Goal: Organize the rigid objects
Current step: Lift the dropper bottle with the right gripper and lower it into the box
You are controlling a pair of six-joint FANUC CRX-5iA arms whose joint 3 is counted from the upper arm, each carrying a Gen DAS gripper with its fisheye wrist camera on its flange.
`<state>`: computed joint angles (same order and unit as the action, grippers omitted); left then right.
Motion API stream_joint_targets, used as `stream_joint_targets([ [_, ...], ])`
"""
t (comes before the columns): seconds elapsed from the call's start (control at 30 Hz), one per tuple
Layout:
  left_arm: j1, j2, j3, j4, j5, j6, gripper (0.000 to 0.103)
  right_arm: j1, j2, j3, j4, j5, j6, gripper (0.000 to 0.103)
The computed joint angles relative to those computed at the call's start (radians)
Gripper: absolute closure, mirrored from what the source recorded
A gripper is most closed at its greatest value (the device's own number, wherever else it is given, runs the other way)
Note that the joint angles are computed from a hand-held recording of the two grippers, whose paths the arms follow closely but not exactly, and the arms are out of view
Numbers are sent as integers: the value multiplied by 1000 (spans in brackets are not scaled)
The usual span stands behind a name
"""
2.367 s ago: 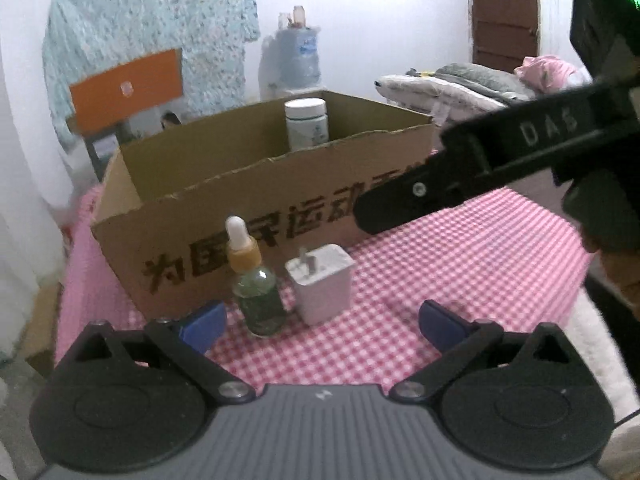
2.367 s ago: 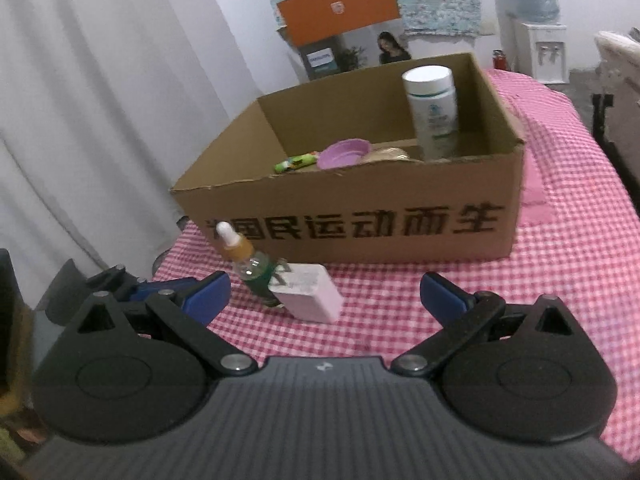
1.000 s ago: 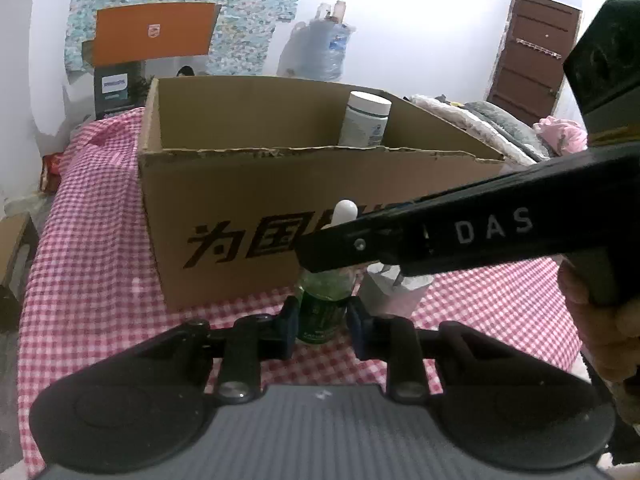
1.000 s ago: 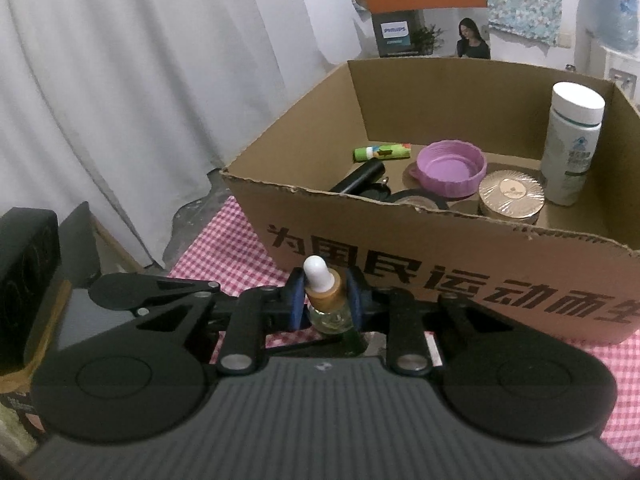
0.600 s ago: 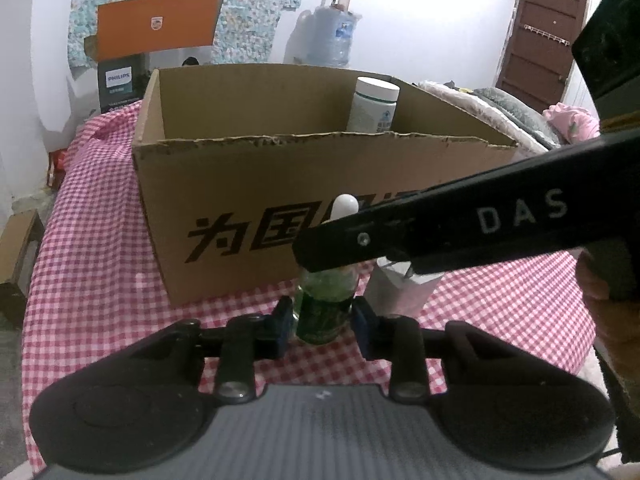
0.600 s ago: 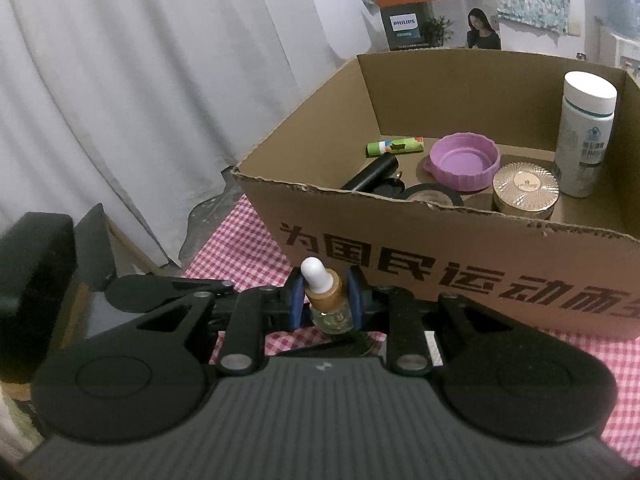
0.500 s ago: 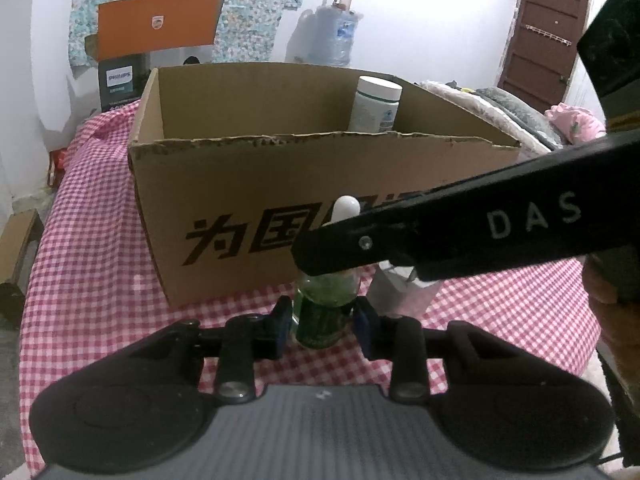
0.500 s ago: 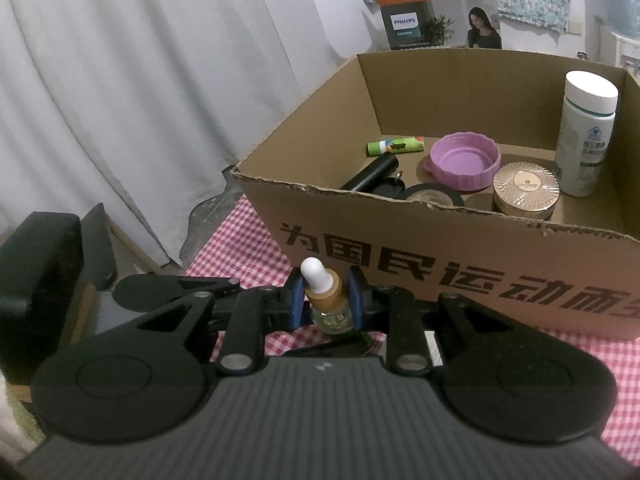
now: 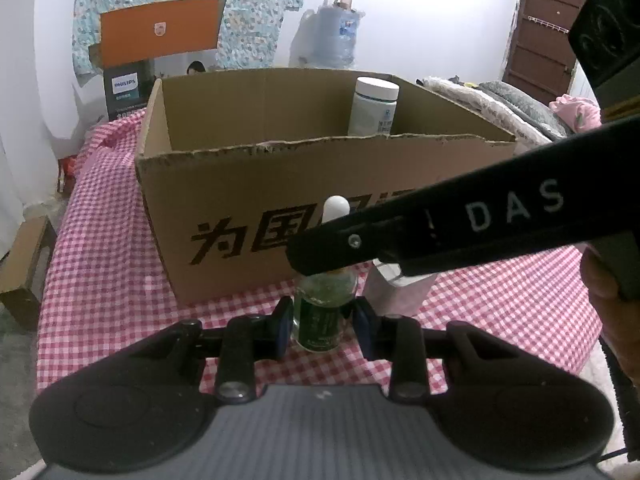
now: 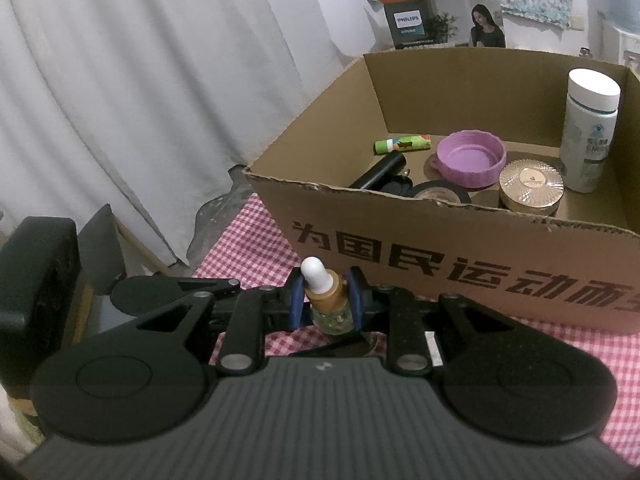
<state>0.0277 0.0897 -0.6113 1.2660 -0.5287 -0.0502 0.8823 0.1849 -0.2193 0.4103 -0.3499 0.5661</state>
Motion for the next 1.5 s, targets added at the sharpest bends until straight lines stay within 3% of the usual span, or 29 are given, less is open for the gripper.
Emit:
stream_joint_targets([
  [0.33,-11,-76,-48,44,29,-40,70,18,-47,-60,139,37,-114,81],
  [0.57,-35,-148,-75,90,54,-74,70,18,-111,-144,378,82,-312,81],
  [0.77,-61,-165,-7,83,37,-54,70,-17,-175,-170,573,94,-434,81],
  [0.83,-72,-145,42,64,17,-35,70,-29,-192,-161,586,82,-424,81],
  [1.0,-108,-45,194,-18,-44,68,70,-51,-214,-88,441,-13,-238,81],
  [1.2,-128,159,457,-216,-192,336,70,-126,-196,16,163,-126,18,81],
  [1.5,-163,442,851,-515,-374,694,70,-280,-110,128,-220,-194,315,81],
])
